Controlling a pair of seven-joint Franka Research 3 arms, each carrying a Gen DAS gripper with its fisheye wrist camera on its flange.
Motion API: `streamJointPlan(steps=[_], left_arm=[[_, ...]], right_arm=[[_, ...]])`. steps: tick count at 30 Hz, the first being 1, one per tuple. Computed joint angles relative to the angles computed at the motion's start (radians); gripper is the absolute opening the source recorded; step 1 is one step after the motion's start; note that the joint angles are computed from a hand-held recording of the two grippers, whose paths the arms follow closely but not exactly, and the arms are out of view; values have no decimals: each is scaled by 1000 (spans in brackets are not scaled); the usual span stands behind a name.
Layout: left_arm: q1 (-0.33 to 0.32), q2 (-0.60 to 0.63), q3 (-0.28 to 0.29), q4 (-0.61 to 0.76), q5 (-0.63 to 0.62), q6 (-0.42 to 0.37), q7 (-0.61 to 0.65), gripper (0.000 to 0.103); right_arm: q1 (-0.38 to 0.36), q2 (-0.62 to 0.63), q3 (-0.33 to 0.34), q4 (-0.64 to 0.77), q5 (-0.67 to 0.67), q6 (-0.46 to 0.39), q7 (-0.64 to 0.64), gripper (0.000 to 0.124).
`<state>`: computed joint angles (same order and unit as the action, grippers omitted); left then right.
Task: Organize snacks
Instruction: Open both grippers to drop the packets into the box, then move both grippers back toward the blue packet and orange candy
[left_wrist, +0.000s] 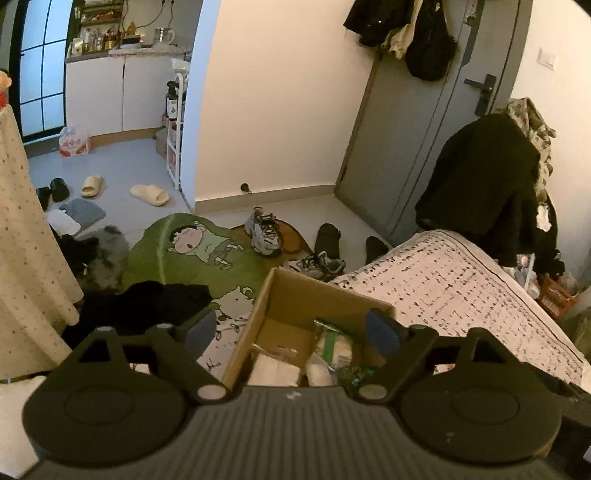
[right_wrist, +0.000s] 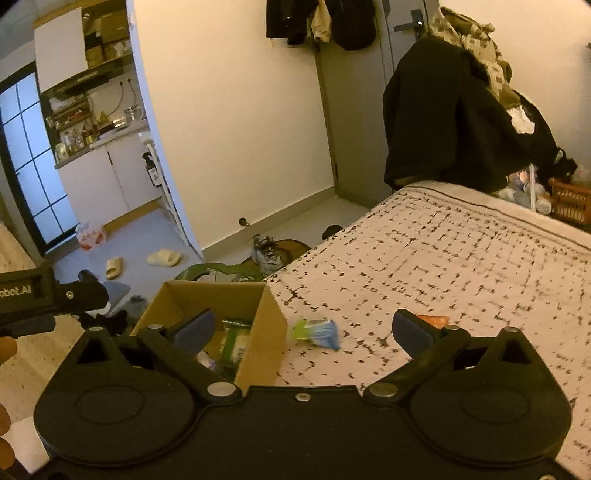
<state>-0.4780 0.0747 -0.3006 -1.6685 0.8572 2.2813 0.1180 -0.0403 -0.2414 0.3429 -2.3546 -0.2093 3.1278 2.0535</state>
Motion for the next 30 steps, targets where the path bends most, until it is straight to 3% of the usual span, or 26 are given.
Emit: streamJointPlan(steps=[3, 10, 13, 17, 21, 22, 24, 26, 30], left_arm=[[1, -20, -2, -30, 16, 28, -49, 103], [-6, -26, -17, -34, 60, 84, -99, 103], [-19, -15, -22, -18, 97, 77, -112, 103], [-36, 3, -21, 3, 107, 61, -133, 103], [-39, 14, -21, 15, 32, 79, -85, 103], [-41, 18, -21, 21, 9, 70, -50, 103], [-52, 34, -23, 45, -7, 42, 0, 103], [-53, 29, -16, 31, -19, 74, -4, 103], [-66, 45, -16, 48, -33, 59, -3, 103]], right_arm=[[152, -17, -144, -13, 98, 3, -142, 103], [327, -26, -315, -9, 300, 17, -382, 103], [482, -38, -457, -15, 389, 46, -574, 103], [515, -57, -492, -43, 443, 98, -661, 103], [628, -65, -601, -72, 554, 139, -693, 103], [627, -63, -601, -72, 577, 137, -692, 103], [556, -53, -536, -70, 594, 137, -690, 103], [484, -49, -470, -66, 589, 118, -699, 103], [494, -55, -478, -74, 606, 123, -742, 103]])
